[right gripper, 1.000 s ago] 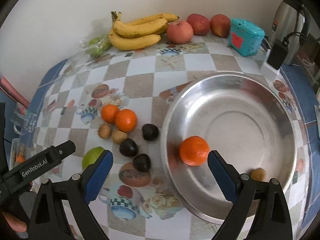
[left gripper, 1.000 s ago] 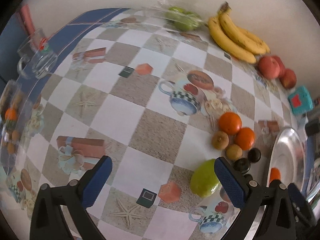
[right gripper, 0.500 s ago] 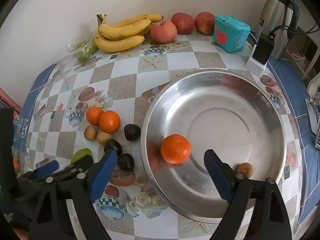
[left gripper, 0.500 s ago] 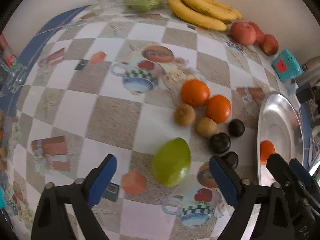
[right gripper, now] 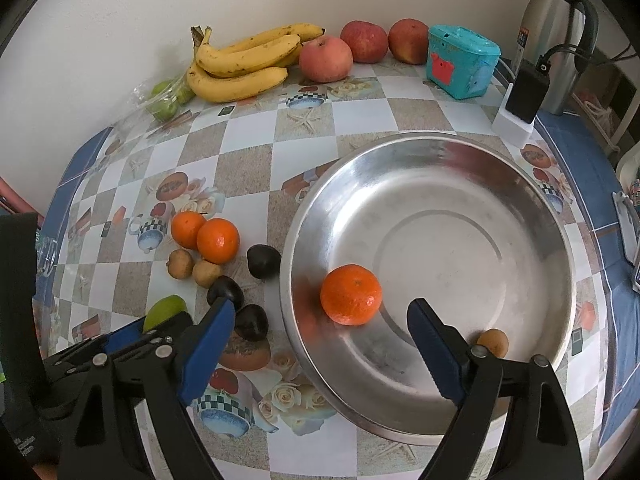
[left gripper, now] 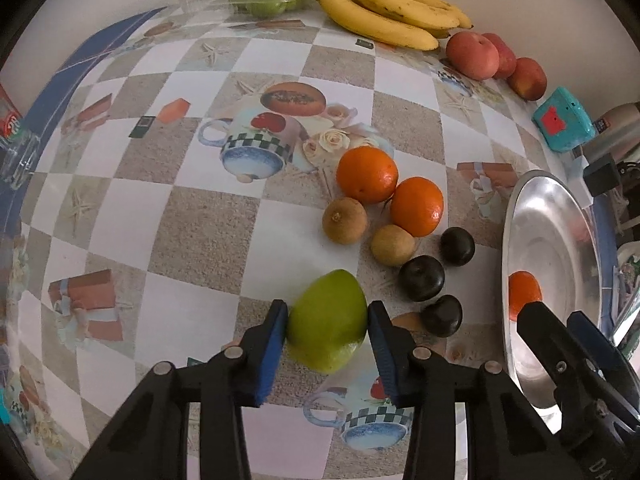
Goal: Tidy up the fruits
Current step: 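Grasp the green pear with the left tool while the right tool grasps a dark plum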
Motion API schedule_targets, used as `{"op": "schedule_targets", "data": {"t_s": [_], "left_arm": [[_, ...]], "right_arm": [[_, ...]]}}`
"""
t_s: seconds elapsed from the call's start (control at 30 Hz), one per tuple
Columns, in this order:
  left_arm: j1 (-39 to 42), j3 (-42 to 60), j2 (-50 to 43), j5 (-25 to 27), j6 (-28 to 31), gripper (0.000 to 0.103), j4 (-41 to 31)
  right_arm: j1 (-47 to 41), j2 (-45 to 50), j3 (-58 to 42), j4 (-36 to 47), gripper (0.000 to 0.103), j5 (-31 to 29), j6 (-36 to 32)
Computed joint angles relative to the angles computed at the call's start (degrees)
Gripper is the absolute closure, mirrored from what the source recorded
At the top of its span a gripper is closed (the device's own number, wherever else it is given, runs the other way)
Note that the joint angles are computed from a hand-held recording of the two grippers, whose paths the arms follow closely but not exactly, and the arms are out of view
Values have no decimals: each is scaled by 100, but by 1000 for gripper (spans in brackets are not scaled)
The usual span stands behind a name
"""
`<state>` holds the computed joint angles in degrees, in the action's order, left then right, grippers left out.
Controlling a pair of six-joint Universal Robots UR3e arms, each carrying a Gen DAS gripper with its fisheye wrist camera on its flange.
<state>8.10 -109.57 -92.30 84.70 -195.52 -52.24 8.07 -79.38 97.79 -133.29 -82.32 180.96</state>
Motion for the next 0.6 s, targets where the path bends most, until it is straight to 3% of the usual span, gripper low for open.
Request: {"op": "schedule_targets", "data": {"t_s": [0.37, 0.6], "left_arm": [[300, -205, 244, -205, -83, 59, -3], [846, -606, 744, -542, -203, 59, 59]], "right_arm": [[-45, -7, 3, 86, 14, 187, -29], [103, 62, -20, 50, 33, 326, -219]]}}
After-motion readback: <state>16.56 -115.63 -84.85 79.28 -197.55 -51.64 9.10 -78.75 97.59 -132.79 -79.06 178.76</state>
